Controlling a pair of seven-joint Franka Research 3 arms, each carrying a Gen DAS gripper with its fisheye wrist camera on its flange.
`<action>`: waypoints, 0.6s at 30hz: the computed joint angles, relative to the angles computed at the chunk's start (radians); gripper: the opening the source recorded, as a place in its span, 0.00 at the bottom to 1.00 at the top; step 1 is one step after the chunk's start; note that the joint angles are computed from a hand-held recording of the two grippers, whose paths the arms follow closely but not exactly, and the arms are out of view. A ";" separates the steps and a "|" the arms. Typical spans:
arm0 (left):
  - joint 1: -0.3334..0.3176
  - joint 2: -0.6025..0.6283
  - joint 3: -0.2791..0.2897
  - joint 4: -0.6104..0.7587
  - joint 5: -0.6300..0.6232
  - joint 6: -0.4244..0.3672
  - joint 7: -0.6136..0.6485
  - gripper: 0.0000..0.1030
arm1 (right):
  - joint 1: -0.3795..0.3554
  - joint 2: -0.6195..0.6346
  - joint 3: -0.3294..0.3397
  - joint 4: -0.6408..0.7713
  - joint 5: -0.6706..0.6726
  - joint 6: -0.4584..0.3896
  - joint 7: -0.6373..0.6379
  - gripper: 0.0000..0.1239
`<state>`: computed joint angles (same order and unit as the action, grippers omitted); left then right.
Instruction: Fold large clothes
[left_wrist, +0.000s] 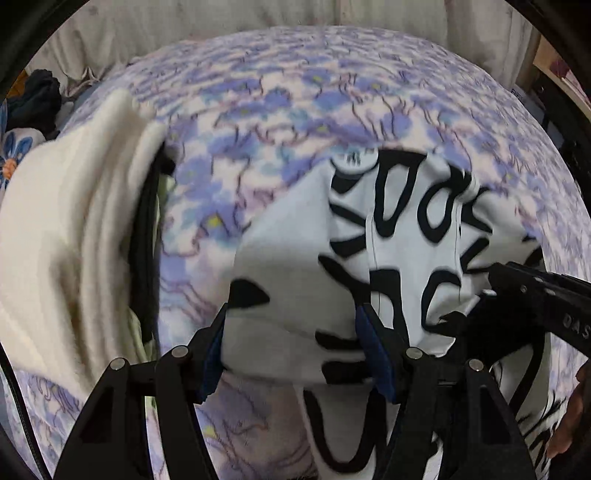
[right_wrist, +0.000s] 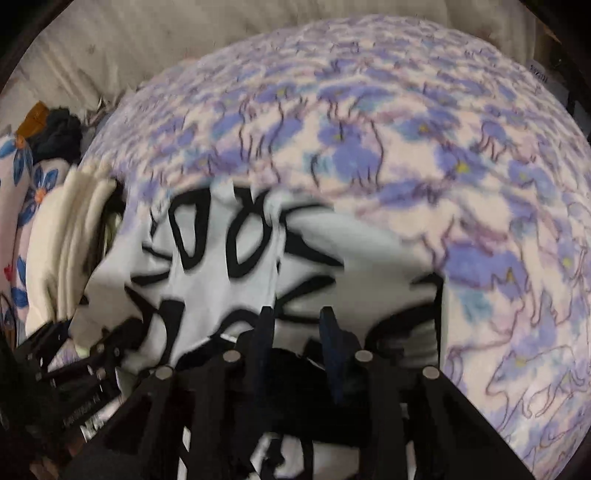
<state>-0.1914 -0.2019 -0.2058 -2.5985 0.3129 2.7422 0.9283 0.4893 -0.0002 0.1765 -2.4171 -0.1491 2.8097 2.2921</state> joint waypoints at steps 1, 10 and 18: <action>-0.007 -0.013 0.006 -0.022 -0.012 0.011 0.016 0.62 | 0.004 -0.017 0.004 -0.026 0.014 0.003 -0.020 0.20; -0.027 -0.049 0.026 -0.153 -0.076 0.083 0.058 0.68 | -0.002 -0.098 0.045 -0.204 0.046 0.098 -0.042 0.17; -0.083 -0.137 0.112 -0.190 -0.240 0.113 0.238 0.68 | 0.004 -0.217 0.040 -0.245 0.174 0.103 -0.154 0.20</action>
<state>-0.2747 -0.3391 -0.0937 -2.7887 0.0725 2.8549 1.1664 0.4934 -0.2172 0.2170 -2.6624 0.0246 2.9127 2.1383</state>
